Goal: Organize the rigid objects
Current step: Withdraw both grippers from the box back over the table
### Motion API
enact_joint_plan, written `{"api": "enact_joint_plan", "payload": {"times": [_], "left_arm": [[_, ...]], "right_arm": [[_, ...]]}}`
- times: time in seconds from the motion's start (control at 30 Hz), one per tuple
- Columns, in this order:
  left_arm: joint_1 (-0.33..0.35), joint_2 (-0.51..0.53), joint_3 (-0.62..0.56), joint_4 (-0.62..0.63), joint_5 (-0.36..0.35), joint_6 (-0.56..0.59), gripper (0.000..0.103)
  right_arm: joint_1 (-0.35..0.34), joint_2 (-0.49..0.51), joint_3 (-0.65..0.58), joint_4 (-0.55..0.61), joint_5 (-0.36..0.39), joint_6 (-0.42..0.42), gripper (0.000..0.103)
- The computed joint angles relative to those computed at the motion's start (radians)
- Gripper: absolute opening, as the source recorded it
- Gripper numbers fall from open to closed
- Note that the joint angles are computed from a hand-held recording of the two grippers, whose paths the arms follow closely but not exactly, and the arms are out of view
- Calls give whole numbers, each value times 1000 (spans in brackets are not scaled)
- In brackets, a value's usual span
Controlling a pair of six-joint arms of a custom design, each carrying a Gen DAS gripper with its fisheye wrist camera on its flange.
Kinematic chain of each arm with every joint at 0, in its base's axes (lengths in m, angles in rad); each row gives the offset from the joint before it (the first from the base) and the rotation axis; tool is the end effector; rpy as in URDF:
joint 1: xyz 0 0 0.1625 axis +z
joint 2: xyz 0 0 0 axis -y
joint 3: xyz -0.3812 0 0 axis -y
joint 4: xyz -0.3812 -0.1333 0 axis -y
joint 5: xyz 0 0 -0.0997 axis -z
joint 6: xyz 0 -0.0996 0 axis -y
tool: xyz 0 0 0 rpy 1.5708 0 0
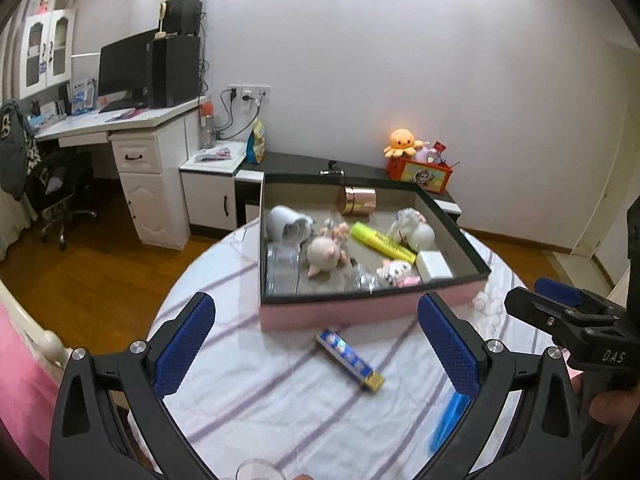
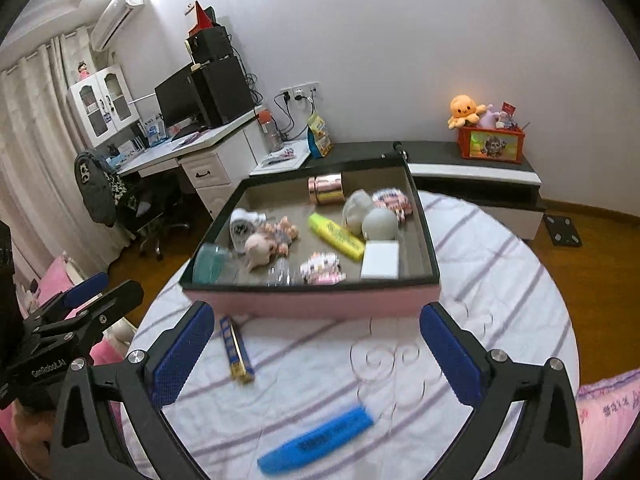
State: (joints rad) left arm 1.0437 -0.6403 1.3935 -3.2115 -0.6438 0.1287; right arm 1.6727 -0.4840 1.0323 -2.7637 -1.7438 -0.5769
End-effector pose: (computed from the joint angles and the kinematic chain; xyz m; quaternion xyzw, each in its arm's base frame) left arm -0.1646 -0.7061 0.1691 0.0785 0.8266 -0.4563 0.3198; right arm 0.1971 -0.7854 0.1227 0.2888 -0.9002 0.2874 0.1539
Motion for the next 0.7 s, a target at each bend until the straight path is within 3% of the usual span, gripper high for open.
{"api": "enact_joint_plan", "payload": {"times": [0.37, 0.7], "left_arm": [[-12, -49, 156, 24, 17, -131, 102], [-13, -76, 247, 56, 18, -227, 102]], "right_arm": [[-28, -89, 222, -89, -52, 41, 103], [-38, -90, 270, -103, -117, 71, 103]]}}
